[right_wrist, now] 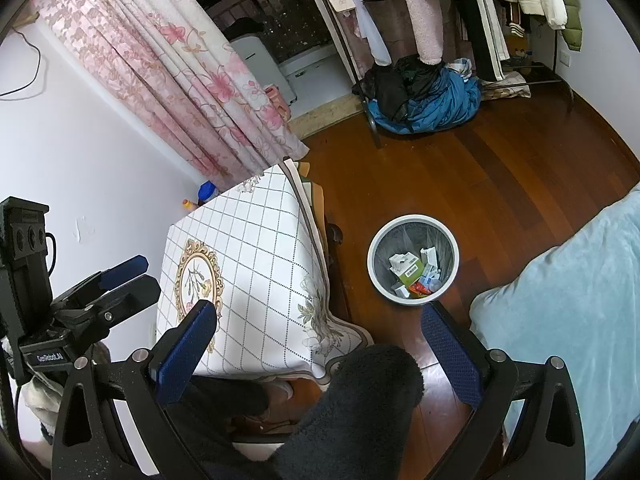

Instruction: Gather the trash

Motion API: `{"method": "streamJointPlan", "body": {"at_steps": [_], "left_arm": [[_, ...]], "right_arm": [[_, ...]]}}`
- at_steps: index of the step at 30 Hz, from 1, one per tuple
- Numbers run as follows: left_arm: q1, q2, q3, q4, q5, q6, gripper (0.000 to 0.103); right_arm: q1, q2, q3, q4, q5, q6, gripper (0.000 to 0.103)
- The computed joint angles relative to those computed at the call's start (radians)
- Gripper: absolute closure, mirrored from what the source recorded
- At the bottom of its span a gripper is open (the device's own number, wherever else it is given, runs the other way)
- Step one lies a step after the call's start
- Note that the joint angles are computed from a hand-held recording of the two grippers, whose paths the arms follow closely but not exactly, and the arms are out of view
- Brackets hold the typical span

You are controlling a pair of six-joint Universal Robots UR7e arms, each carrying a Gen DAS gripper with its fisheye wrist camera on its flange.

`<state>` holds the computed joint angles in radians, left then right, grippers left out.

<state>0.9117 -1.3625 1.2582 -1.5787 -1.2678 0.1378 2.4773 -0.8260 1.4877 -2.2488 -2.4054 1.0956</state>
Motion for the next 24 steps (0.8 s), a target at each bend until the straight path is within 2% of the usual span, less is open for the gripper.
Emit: {"method": "streamJointPlan", "body": {"at_steps": [24], "left_arm": [[-0.005,-0.003,0.009,-0.007,-0.003,-0.011,0.0]], "right_arm": [[0.0,0.007,-0.009,0.007,-0.001,0.006,0.0]]}}
